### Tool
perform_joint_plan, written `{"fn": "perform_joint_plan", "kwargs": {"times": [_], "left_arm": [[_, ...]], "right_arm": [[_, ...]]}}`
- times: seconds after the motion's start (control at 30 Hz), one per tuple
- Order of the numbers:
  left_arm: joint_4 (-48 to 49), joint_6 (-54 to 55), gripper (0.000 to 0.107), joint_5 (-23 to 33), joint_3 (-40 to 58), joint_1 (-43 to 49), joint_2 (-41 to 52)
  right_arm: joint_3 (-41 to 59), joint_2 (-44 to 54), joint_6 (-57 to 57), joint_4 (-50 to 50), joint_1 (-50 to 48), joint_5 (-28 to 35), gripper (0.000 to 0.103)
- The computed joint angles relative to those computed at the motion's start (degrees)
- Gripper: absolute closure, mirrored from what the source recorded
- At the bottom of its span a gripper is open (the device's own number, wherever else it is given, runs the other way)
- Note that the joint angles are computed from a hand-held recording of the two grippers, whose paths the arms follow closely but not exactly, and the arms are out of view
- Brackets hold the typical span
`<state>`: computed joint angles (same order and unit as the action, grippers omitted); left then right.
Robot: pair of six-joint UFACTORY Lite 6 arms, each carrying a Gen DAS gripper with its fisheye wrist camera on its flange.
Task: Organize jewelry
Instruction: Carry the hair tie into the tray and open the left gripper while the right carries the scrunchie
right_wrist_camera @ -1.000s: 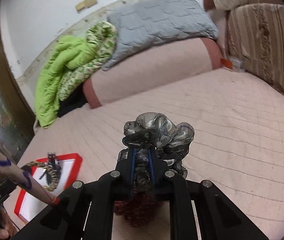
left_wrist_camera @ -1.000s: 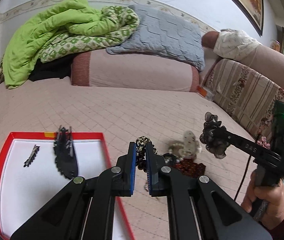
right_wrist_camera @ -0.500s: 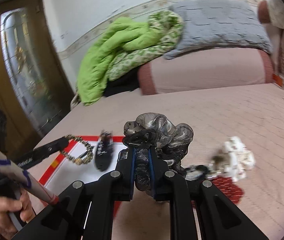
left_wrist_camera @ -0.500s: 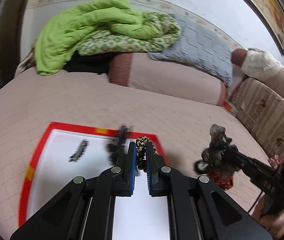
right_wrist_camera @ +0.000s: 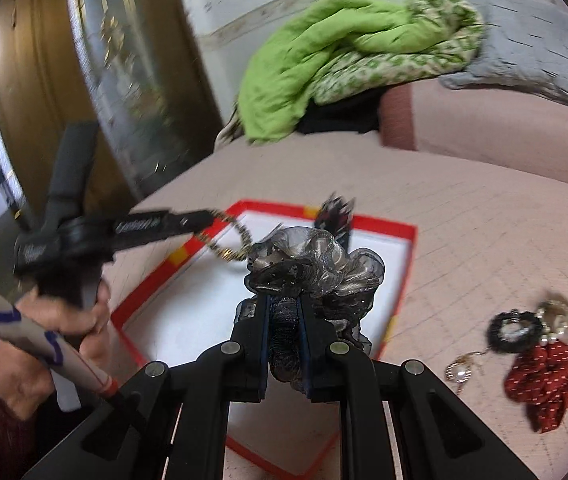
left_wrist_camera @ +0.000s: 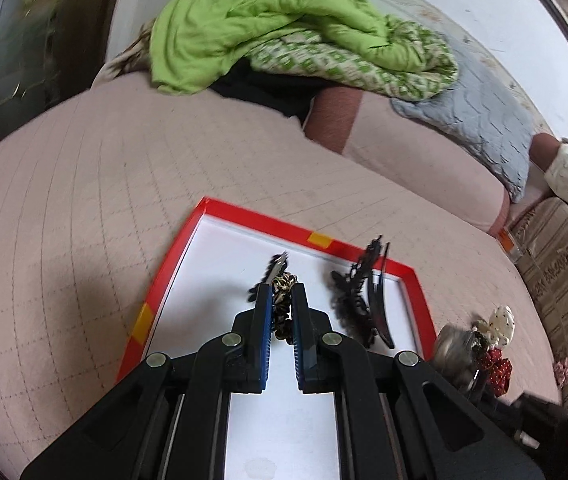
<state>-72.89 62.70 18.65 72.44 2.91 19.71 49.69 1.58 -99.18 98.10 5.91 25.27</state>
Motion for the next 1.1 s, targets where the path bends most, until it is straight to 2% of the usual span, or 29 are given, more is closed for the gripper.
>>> {"fn": "perform_joint_plan", "kwargs": {"times": [0.07,0.43,0.73,1.1], "left_arm": [[1.4,-1.7,0.098,-0.5,0.5,-0.2,0.5],[7.7,-8.5,0.098,-1.6,3.6,-1.2,3.6],[12.2,-14.4,0.098,-0.5,6.9,-0.2,7.0],[26.0,-28.7,0.098,-1.8,9.3,-0.1,9.4]], "right_arm": [[0.8,1.4,2.4,-3.7,0.9,1.1,0.089],[6.5,8.9,13.1,-15.4,3.4,-1.4,0.089],[10.8,13.1,19.3,-18.3,3.5,-4.7,0.089],[12.8,15.1,22.9,-20.9,3.4,-6.8,0.088]]}}
